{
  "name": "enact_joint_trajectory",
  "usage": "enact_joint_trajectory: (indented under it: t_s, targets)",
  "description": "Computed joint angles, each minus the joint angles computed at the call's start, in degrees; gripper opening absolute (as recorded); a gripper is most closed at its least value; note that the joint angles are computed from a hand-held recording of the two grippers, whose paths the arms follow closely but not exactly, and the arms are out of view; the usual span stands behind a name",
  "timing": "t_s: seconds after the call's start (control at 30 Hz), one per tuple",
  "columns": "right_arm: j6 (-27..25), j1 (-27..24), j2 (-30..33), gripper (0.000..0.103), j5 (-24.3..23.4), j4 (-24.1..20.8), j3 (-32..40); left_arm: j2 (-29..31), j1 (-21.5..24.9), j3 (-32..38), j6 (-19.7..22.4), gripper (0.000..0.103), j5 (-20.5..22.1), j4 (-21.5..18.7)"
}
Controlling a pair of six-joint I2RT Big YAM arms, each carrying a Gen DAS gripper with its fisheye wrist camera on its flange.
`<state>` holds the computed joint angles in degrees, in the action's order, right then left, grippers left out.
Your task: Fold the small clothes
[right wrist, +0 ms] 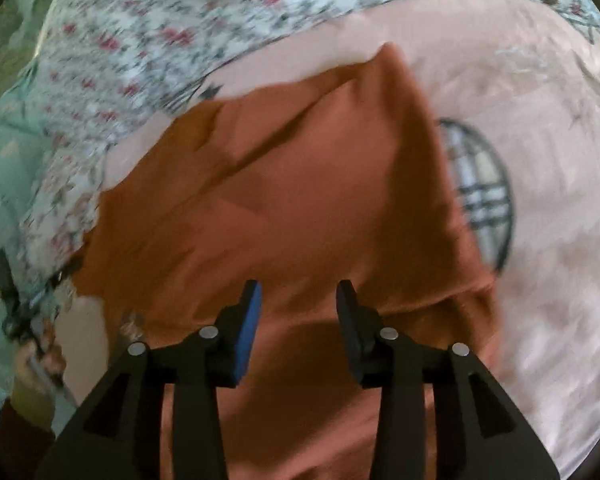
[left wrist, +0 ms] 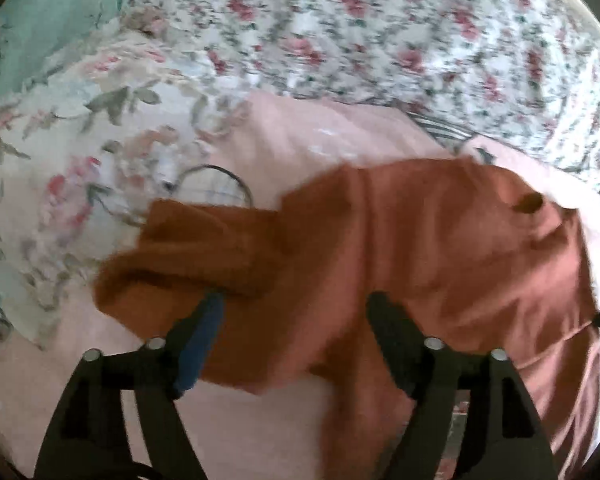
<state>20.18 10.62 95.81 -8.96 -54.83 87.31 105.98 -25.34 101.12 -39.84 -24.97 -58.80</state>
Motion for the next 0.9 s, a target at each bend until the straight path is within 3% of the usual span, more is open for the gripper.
enact_joint_trajectory:
  t_s: [0.17, 0.27, 0.37, 0.4, 0.43, 0.47, 0.53, 0.63, 0.9]
  targets:
    - [4.3, 2.4, 1.7, 0.040, -2.1, -0.8, 0.5, 1.3, 3.5, 1.3, 11.3, 0.085, -2.1, -1.7]
    - [4.9, 3.0, 1.5, 0.040, -1.7, -1.5, 0.2, 4.6, 5.5, 3.8, 17.1, 0.085, 1.7, -4.4]
    - [5.8, 3.5, 1.7, 0.040, -1.1, -2.1, 0.4, 7.5, 7.3, 4.9, 21.4, 0.086, 2.0, -7.2]
    - [6.0, 3.7, 1.6, 0.040, -0.8, -2.3, 0.4, 7.6, 7.8, 4.6, 21.7, 0.078, 3.3, -6.8]
    - [6.3, 3.9, 1.8, 0.040, -0.6, -2.3, 0.6, 7.5, 8.9, 3.9, 20.9, 0.051, 6.3, -6.0]
    - [6.5, 4.0, 1.9, 0.040, -0.4, -2.5, 0.7, 7.2, 9.9, 3.4, 19.0, 0.038, 9.5, -5.3]
    - [6.9, 4.1, 1.9, 0.040, -0.1, -2.9, 0.6, 5.9, 10.7, 1.8, 15.7, 0.012, 10.4, -3.0]
    - [7.3, 4.3, 2.2, 0.040, 0.0, -2.9, 0.8, 2.1, 10.7, -2.4, 11.7, 0.000, 10.8, 2.6]
    - [7.5, 4.9, 3.1, 0.040, -1.5, -1.9, 1.4, -5.1, 5.1, -7.2, 5.6, 0.000, 9.7, 13.7]
